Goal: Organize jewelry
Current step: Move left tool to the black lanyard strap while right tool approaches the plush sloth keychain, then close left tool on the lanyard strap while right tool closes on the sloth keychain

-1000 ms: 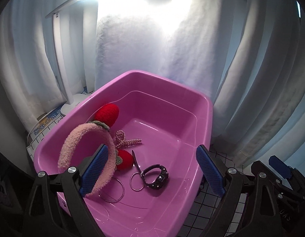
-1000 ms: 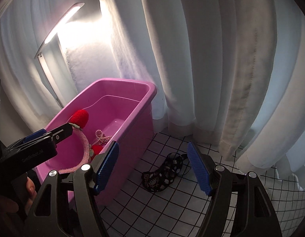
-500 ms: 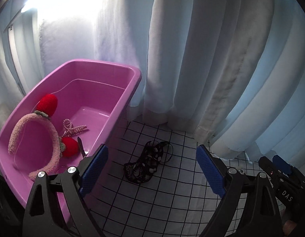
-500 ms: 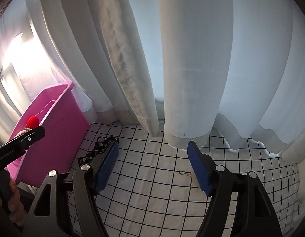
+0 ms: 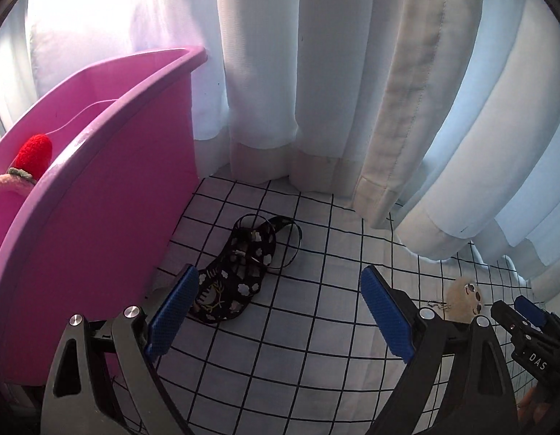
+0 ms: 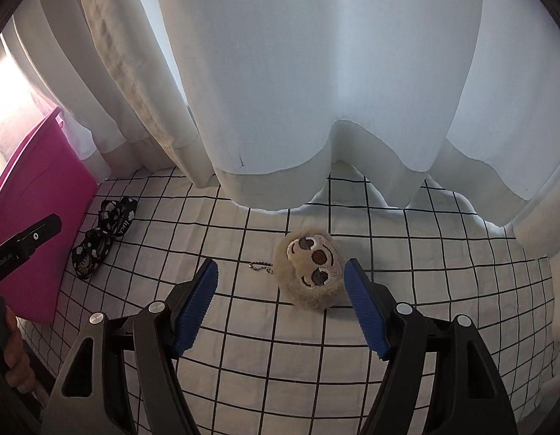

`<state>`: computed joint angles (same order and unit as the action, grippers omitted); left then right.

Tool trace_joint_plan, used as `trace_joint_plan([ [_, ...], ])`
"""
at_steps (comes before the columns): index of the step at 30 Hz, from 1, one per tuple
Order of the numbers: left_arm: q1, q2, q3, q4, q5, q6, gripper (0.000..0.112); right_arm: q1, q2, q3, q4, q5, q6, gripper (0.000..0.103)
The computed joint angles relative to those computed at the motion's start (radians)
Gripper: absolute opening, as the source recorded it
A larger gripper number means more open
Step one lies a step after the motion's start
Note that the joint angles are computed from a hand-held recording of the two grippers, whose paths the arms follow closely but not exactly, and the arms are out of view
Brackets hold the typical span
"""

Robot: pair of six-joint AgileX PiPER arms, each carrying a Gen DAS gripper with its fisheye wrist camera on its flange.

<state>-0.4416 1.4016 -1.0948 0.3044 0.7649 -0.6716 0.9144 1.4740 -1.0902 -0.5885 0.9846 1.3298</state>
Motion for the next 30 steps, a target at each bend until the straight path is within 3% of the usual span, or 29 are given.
trace_joint_plan([
  [8, -0.001, 0.103, 0.02, 0.027, -0.079, -0.012, 0.089, -0.092, 0.059, 0.059, 0.05, -0.107, -0.077, 0.069],
  [30, 0.061, 0.266, -0.037, -0.008, -0.15, 0.024, 0.09, -0.249, 0.217, 0.008, 0.158, -0.201, -0.222, 0.069],
])
